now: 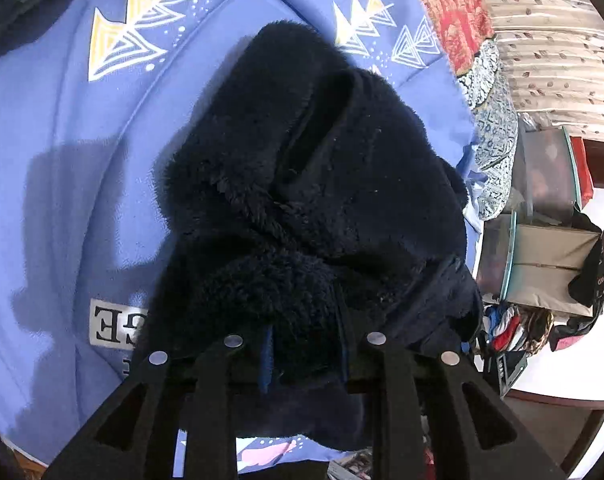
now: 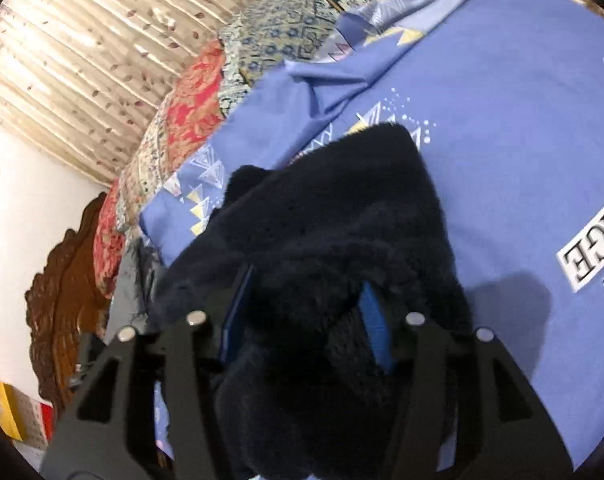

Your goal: Fold large clothes

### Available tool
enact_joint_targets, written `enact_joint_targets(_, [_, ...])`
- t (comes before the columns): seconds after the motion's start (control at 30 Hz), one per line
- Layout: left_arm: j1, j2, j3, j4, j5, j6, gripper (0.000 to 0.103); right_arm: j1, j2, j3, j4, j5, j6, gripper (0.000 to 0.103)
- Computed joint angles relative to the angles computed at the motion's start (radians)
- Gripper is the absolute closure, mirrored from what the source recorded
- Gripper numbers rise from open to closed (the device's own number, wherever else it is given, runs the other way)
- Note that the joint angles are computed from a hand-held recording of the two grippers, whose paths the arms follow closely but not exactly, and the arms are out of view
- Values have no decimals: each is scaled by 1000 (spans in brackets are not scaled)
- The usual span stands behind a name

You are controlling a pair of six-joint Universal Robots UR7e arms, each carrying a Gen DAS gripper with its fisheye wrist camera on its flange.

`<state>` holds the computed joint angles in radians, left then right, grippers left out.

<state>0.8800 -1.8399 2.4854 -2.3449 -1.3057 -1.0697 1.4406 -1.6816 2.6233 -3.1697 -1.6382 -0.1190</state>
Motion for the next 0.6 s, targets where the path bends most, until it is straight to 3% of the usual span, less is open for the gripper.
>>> enact_joint_targets(0.1, [11, 7, -34, 6, -20, 74, 56, 74, 39, -2, -73, -97, -85, 50])
enact_joint_targets(0.2, [54, 29, -81, -22, -49, 133, 56, 61, 44, -19, -141, -121, -26, 49])
enact_joint_targets(0.23, [58, 37, -98, -26, -52, 139, 55, 58, 49, -26, -184, -154, -7, 41])
enact_joint_targets(0.3, [59, 35, -125, 3, -32, 136, 53, -3, 3, -28, -195, -106, 48, 31])
enact_joint_targets(0.37, [97, 43, -141, 24, -71, 134, 52, -45, -71, -22, -118, -28, 104, 31])
enact_joint_targets(0.4, [95, 42, -144, 48, -72, 121, 52, -18, -74, -16, -141, -39, 76, 31])
enact_joint_targets(0.47, [82, 25, -140, 69, -66, 148, 52, 146, -28, -7, -219, -152, -95, 31])
enact_joint_targets(0.53, [80, 2, -138, 65, -76, 164, 52, 258, 9, -12, -171, -183, -200, 32])
enact_joint_targets(0.6, [90, -17, -134, 31, -101, 165, 52, 342, 62, -23, -79, -177, -242, 31])
